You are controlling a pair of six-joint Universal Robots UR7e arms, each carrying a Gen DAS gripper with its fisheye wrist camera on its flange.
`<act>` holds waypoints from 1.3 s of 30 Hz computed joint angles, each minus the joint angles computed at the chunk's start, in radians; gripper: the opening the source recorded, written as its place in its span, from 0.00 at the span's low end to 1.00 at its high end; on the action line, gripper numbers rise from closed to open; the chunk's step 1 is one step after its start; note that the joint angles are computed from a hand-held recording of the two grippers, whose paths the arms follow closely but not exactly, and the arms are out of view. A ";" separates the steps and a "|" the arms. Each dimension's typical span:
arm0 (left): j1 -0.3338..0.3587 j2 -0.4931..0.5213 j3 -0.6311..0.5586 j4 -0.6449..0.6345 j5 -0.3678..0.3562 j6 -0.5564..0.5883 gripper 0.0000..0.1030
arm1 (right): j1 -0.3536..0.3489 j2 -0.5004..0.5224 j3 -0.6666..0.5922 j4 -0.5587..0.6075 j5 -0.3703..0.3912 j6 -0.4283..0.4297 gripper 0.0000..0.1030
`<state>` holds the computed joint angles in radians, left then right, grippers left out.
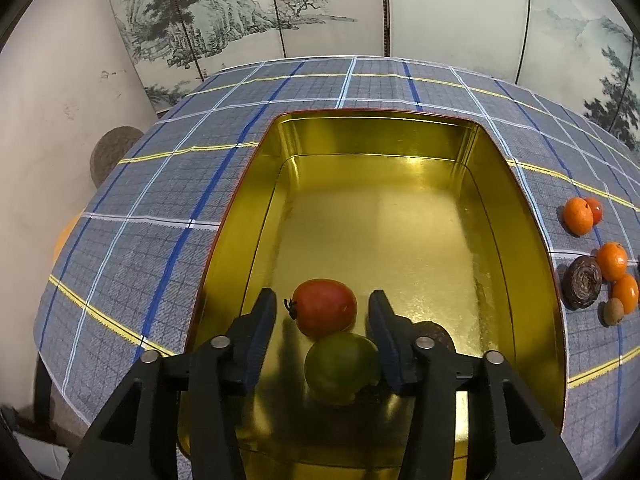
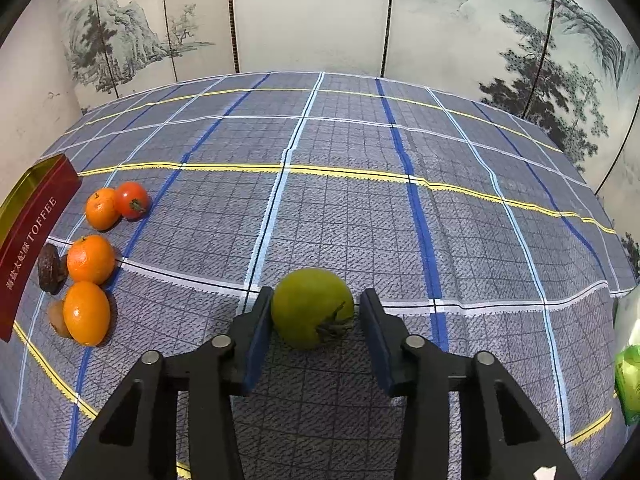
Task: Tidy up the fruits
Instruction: 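Carry the red tomato into the tin and open the left gripper, then carry the large green citrus into the gold tin and open the right gripper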
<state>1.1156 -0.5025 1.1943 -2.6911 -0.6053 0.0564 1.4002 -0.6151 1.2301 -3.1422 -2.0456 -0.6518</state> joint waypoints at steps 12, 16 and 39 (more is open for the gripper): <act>-0.030 -0.040 0.083 -0.105 -0.002 0.028 0.56 | 0.004 0.000 0.006 -0.005 0.000 0.002 0.32; -0.045 -0.061 0.124 -0.142 -0.001 0.025 0.58 | 0.004 -0.002 0.006 0.002 0.000 0.007 0.32; -0.076 -0.166 0.305 -0.282 0.028 -0.045 0.68 | 0.114 -0.031 0.100 0.019 0.096 -0.056 0.32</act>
<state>1.0391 -0.6688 1.4996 -2.9730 -0.5770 0.0117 1.5139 -0.6456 1.3304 -3.1233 -1.9491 -0.7079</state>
